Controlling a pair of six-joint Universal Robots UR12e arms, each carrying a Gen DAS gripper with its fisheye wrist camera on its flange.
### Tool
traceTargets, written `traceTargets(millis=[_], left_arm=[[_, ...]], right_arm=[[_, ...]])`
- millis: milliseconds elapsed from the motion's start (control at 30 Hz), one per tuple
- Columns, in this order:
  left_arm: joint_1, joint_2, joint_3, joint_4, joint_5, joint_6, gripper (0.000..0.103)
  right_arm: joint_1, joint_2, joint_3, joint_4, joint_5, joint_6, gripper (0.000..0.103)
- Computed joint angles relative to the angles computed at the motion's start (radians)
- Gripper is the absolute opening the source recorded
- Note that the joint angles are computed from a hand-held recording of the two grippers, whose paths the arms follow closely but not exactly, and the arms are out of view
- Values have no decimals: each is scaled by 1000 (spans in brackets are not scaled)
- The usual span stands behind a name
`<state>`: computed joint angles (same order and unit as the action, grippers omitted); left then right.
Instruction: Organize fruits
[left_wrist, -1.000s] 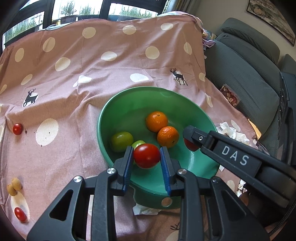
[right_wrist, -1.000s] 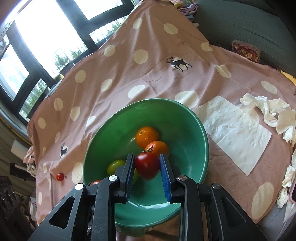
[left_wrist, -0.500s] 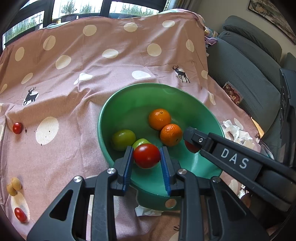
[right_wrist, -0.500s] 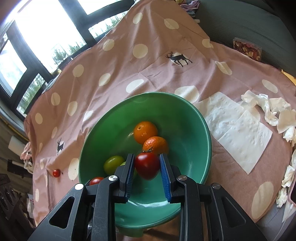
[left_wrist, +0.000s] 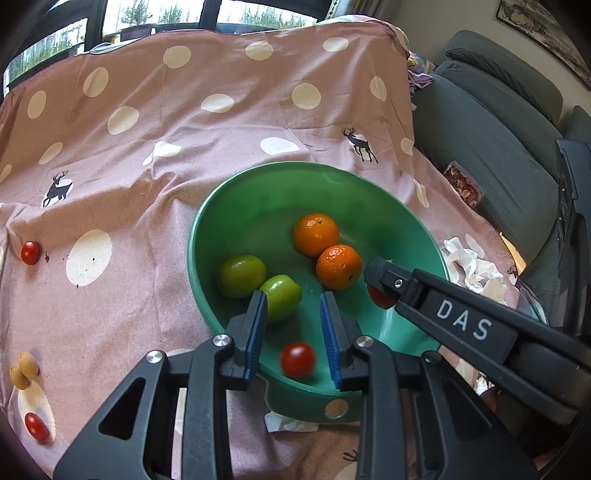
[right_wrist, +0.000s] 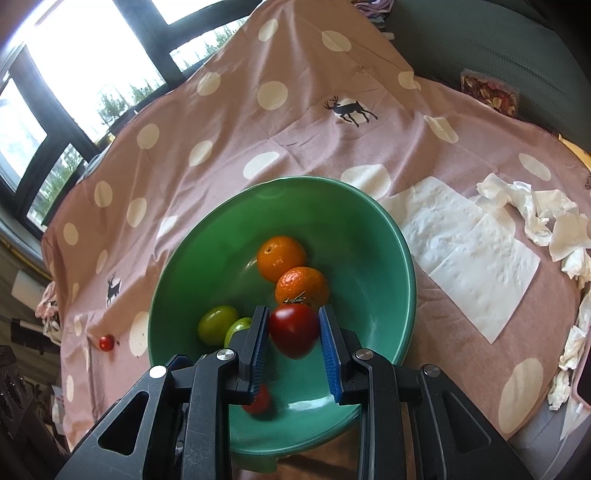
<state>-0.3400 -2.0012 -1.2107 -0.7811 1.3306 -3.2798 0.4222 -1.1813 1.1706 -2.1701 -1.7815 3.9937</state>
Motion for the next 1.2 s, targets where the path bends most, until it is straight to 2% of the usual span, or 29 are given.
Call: traceTargets(millis=[67, 167, 233, 267, 333, 400, 500, 600, 700, 833, 900, 1033, 1100, 1200], left_arm=[[4, 5, -8, 15, -15, -8, 36], [6, 17, -25, 44, -17, -10, 49], [9, 29, -37, 60, -21, -9, 54], [11, 35, -43, 65, -18, -11, 57], [16, 54, -63, 81, -1, -18, 61], [23, 73, -83, 92, 26, -24, 66], [36, 104, -112, 91, 102, -47, 67], [58, 139, -149, 79, 183, -109, 67], [87, 182, -204, 79, 232, -169, 70], [112, 223, -256, 37, 302, -239, 72], [126, 235, -277, 21, 305, -257, 72], [158, 241, -293, -23, 250, -306, 70], [167, 238, -290, -58, 251, -334, 70], [175, 239, -294, -82, 233, -338, 69]], right_arm=[[0, -2, 4, -5, -2, 7, 30], [1, -6, 8, -13, -14, 15, 30], [3, -6, 6, -15, -28, 16, 30], [5, -5, 5, -14, -37, 15, 31], [6, -3, 2, -15, -38, 13, 41], [7, -1, 0, -21, -33, 11, 41], [12, 2, -6, -31, -40, 1, 41], [18, 6, -12, -41, -49, -11, 45], [23, 11, -19, -48, -55, -18, 47], [36, 24, -43, -38, -81, -34, 48], [42, 30, -54, -39, -88, -49, 48], [55, 48, -81, -37, -92, -94, 48], [62, 59, -100, -24, -99, -110, 48], [70, 77, -132, 11, -108, -134, 48]])
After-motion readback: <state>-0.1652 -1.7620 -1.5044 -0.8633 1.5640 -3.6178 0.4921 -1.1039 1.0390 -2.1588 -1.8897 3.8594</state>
